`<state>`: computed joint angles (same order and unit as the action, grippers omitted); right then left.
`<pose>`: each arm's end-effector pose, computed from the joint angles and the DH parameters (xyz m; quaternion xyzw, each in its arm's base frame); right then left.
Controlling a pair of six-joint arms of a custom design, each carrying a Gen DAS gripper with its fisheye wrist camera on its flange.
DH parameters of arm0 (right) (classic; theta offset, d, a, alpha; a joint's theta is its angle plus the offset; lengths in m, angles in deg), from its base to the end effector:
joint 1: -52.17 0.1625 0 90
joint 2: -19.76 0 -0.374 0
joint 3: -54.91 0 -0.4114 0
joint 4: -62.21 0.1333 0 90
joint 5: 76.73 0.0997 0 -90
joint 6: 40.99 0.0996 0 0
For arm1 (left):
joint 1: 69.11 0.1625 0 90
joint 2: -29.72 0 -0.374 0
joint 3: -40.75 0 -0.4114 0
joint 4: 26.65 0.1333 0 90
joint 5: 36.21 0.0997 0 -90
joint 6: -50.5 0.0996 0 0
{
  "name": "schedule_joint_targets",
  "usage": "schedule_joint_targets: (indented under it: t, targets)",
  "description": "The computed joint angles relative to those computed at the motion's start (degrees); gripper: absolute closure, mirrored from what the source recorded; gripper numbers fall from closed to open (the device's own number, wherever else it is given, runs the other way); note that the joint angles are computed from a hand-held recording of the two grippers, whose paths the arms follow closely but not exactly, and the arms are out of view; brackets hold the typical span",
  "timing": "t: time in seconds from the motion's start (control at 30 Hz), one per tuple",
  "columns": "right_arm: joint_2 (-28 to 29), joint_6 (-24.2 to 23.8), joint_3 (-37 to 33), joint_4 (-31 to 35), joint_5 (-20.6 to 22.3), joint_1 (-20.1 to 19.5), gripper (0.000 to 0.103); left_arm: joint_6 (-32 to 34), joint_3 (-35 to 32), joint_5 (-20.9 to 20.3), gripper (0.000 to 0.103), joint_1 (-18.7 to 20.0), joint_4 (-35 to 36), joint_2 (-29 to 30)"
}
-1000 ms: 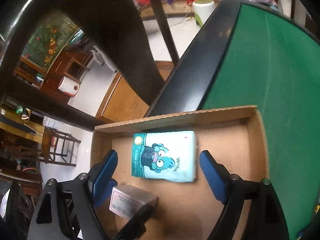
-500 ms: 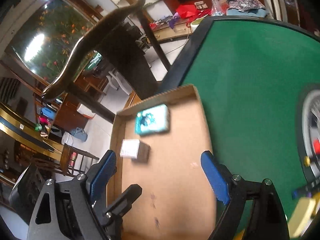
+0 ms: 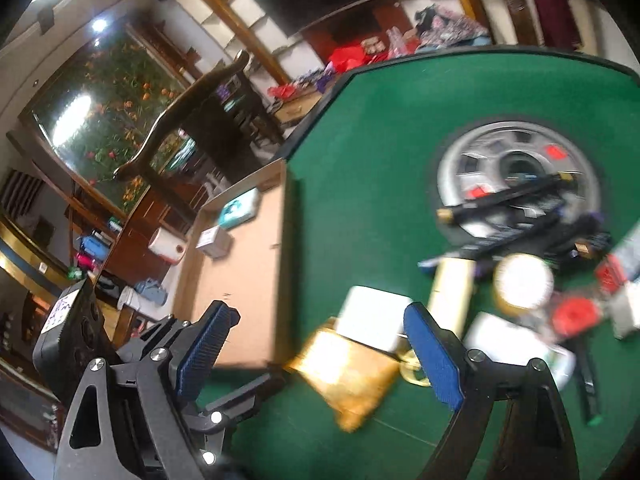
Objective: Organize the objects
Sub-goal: 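Move both grippers back over the items on the table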
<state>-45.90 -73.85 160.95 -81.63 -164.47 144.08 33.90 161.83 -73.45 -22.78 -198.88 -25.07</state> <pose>0.1567 -0.5828 0.1631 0.2989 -0.9469 0.1181 0.0124 -0.1870 -0.5037 0.0608 0.1477 0.8770 -0.3283 0.3182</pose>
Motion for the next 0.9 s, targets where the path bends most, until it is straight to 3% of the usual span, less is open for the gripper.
schedule_joint_targets:
  t: [0.13,0.17,0.4,0.5,0.73,0.9]
  targets:
    - [-0.98,-0.46,-1.04,2.08,4.56,-3.92,0.009,1.94,-5.02,-1.02,0.025,1.76,3.91,4.15]
    - [-0.72,-0.27,-1.69,2.69,5.48,-4.48,0.009,2.13,-6.97,-3.25,0.025,3.01,5.7,4.66]
    - [-0.29,2.18,-3.9,6.85,9.77,-6.83,0.009,-0.84,-12.77,-6.05,0.025,5.77,13.86,7.23]
    - [-0.83,2.56,-3.77,6.57,10.36,-7.24,0.009,-3.81,-11.46,-8.11,0.025,4.98,16.95,6.71]
    - [-1.44,2.65,-3.27,6.6,11.82,-7.46,0.008,-1.94,-2.03,-17.78,0.02,-0.59,10.77,2.8]
    - [-2.03,2.41,-2.74,5.16,12.18,-7.62,0.008,-1.36,-1.64,-10.84,0.02,-3.45,11.29,4.12]
